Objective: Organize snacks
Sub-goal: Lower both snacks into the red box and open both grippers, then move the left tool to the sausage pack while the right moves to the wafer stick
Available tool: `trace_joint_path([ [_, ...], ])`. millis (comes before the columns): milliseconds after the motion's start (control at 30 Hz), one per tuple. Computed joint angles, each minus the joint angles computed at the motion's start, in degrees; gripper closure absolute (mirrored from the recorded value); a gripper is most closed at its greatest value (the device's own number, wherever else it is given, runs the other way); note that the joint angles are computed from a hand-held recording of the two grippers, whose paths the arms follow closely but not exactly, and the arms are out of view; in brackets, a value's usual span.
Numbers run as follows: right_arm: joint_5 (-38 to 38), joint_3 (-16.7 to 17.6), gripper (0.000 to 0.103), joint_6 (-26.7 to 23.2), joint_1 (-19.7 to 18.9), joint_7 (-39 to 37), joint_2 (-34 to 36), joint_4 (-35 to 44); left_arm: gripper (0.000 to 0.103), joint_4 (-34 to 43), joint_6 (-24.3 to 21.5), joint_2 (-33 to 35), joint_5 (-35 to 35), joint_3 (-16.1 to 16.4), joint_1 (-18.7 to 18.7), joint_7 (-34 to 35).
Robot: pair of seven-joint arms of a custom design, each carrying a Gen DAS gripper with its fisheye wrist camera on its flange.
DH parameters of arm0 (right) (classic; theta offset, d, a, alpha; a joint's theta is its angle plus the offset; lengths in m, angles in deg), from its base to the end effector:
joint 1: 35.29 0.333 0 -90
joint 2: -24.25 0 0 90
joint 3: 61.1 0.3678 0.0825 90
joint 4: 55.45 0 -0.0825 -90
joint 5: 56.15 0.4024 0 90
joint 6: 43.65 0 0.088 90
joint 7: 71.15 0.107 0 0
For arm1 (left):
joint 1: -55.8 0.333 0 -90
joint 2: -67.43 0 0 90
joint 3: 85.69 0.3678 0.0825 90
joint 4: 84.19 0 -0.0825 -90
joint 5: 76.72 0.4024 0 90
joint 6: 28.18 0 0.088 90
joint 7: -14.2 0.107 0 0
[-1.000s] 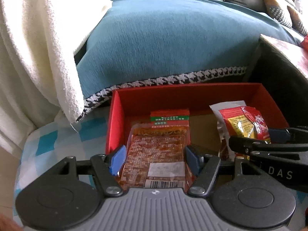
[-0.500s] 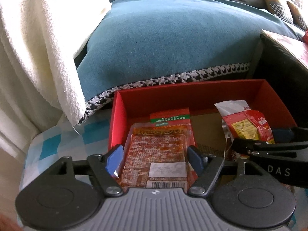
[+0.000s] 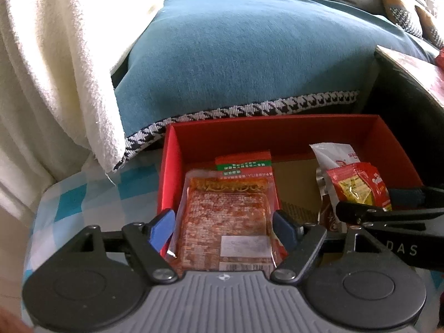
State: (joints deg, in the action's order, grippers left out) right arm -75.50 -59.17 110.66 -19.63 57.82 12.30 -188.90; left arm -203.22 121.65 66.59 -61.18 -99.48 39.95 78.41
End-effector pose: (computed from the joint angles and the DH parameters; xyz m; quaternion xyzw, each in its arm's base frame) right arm 0.4938 0.1690 0.5260 -0.6364 0.7102 -0.1911 0.2327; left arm 0.5195 -0.3033 0.5387 -0.5820 0.7607 -0.2282 0.1746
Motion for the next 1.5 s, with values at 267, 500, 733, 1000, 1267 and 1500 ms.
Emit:
trace_joint_path([
  [267, -0.6, 0.1, 0.028, 0.8, -0.3, 1.4, -1.2, -0.9, 0.031, -0.5, -0.1, -1.1, -2.0, 0.1, -0.1, 0.5],
  [500, -2.0, 0.4, 0.028, 1.2, -0.5, 3.1, -2.4, -1.4, 0.031, -2.0, 0.3, -3.5, -2.7, 0.6, -0.3, 0.5],
  [733, -4.1, 0.9, 0.027, 2.1, -0.5, 5.6, -5.1, -2.8, 0.031, -5.4, -0.1, -7.9, -5.1, 2.3, -0.5, 1.7],
  [1000, -3.9, 1.0, 0.025, 1.8, 1.6, 4.9, -8.9, -4.7, 0.031, -12.2, -1.1, -15.5, -11.1, 6.1, -2.3, 6.7],
  [1267, -0.2, 0.3, 0.024, 2.0, 6.1, 2.6, -12.7, -7.4, 0.031, -14.9, -3.6, -15.3, -11.1, 6.2, -2.4, 7.4],
  [1500, 2.3, -0.3, 0.024, 0.7, 8.5, -0.9, -12.7, -7.7, 0.031, -14.4, -3.0, -11.9, -12.8, 5.8, -2.5, 9.2],
])
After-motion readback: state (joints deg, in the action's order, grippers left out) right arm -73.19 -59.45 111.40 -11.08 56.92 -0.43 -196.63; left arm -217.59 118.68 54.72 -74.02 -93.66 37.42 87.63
